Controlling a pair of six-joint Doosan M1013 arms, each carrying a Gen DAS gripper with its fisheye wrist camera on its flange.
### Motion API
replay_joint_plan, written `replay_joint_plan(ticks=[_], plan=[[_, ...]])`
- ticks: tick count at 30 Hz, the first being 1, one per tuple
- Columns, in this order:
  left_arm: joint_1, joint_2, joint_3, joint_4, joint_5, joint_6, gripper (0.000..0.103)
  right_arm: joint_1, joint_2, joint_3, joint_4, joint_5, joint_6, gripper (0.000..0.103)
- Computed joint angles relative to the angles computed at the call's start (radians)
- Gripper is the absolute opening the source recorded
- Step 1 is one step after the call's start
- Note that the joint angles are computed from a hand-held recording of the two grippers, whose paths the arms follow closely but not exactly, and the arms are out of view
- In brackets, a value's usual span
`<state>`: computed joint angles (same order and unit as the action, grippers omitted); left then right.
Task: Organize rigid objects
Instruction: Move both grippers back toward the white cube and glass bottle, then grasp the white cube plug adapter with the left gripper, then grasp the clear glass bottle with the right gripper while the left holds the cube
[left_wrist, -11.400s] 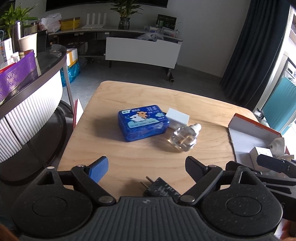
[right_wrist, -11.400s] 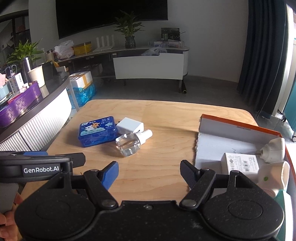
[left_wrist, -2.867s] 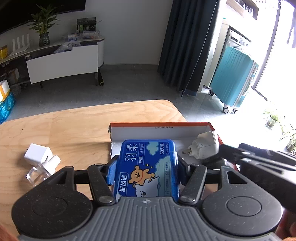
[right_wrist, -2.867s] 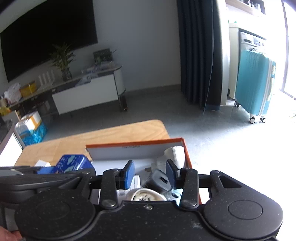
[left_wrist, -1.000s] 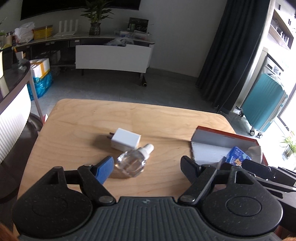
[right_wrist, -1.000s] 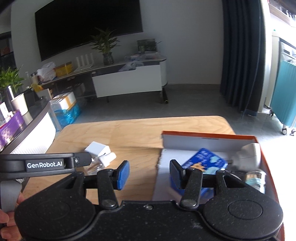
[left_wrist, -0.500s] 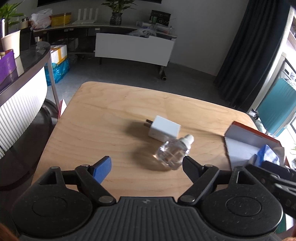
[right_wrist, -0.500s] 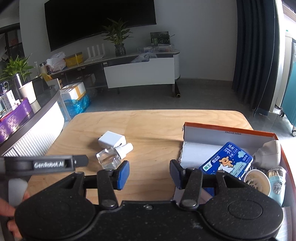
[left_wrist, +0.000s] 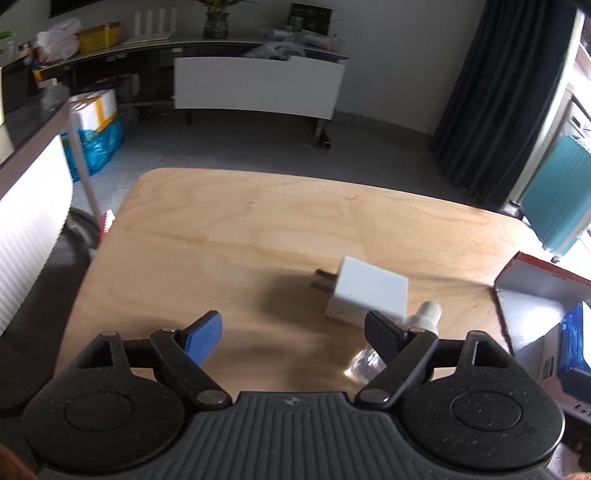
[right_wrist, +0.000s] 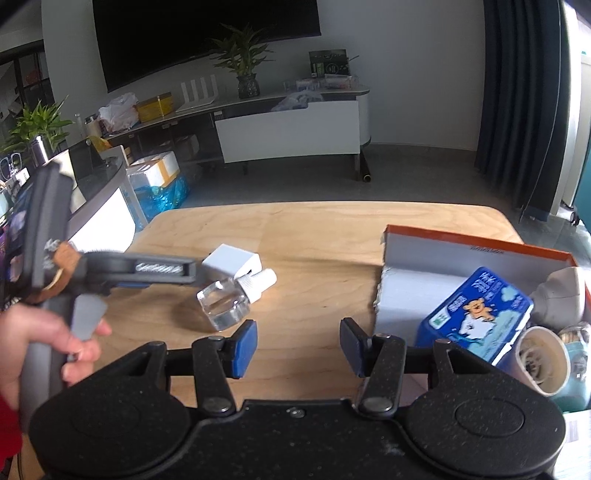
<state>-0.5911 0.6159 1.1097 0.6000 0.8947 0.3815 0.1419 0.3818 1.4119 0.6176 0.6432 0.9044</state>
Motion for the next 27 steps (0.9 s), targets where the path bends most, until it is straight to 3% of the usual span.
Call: replay_joint_plan(ticks=[1, 11, 15, 18, 22, 27], plan=[[0.001, 0.006, -0.009, -0.004, -0.007, 0.015, 0.092, 0.001, 0.001, 0.000, 0.005, 0.001, -0.004, 0.061], [0.008, 0.053, -0.059, -0.026, -0.022, 0.146, 0.100, 0.007, 0.006, -0.001, 0.012, 0.005, -0.016, 0.063], [0.008, 0.039, -0.029, 0.007, -0.042, 0.166, 0.092, 0.009, 0.012, -0.007, 0.006, 0.011, -0.006, 0.063], [0.004, 0.019, 0.007, 0.047, -0.052, 0.169, 0.068, 0.013, 0.014, -0.007, 0.005, 0.010, -0.005, 0.063], [0.000, -0.014, 0.066, 0.092, -0.065, 0.097, 0.066, 0.020, 0.022, -0.011, 0.017, 0.016, -0.012, 0.066], [-0.002, -0.048, 0.107, 0.115, -0.047, -0.021, 0.066, 0.034, 0.040, -0.027, 0.049, 0.043, -0.040, 0.080]])
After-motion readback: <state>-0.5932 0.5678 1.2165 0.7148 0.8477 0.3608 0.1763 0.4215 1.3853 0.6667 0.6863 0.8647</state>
